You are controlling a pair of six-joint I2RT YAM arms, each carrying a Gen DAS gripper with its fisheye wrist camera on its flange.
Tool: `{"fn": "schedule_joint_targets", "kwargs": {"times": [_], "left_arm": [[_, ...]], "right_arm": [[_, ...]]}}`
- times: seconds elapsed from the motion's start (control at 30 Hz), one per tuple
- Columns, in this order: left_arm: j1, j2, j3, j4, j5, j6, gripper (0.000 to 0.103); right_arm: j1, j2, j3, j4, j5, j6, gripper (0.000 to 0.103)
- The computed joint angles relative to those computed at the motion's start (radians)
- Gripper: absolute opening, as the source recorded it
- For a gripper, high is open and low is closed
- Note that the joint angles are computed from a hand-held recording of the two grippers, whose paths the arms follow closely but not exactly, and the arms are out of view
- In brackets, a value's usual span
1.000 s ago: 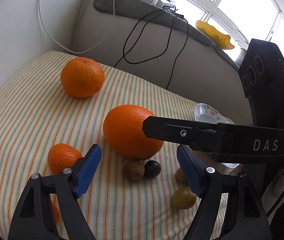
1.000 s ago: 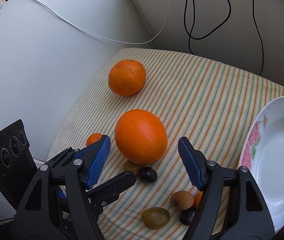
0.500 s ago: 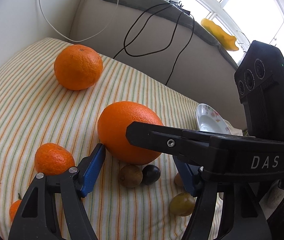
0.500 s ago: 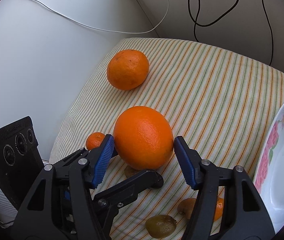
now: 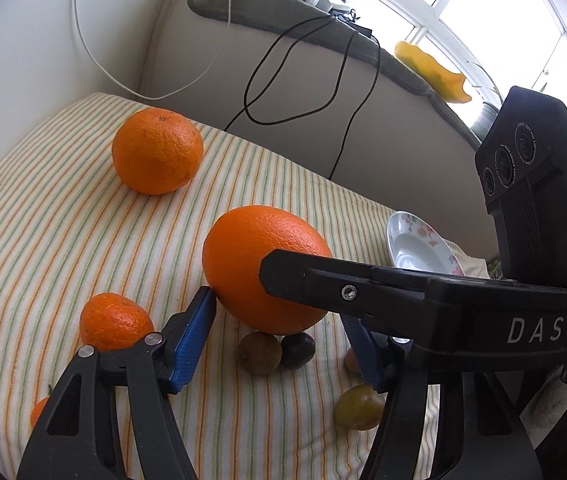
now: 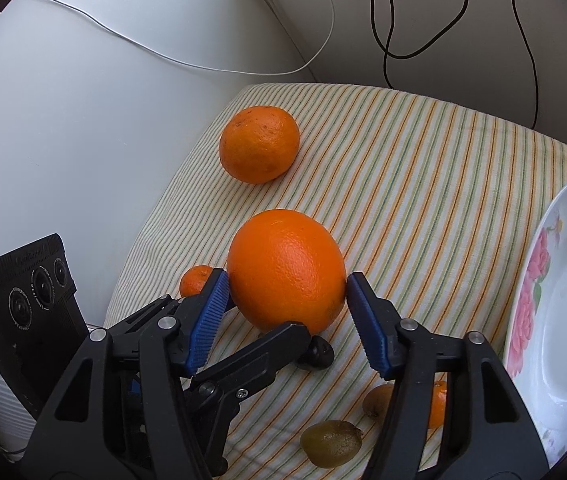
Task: Organize fruits
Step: 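Close the right gripper around the large orange and lift it, then carry the large orange over the white floral bowl with the right gripper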
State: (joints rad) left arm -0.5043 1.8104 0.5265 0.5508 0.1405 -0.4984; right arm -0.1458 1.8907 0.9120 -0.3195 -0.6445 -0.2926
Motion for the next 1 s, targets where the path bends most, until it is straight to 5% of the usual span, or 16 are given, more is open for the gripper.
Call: {"fn": "schedule_joint_targets", "kwargs": {"times": [0.47, 1.0], "left_arm": [[-0.132, -0.087, 0.041, -0.084, -0.111, 0.008, 0.062], [-0.278, 0.041, 0.262, -0.183, -0.132, 0.029, 0.062]], "right_arm": [[-0.162, -0.171, -0.089, -0.099, -0.087, -0.124, 0.064], [-0.487, -0.146, 0.009, -0.34, -0.141, -0.393, 0.064]]}}
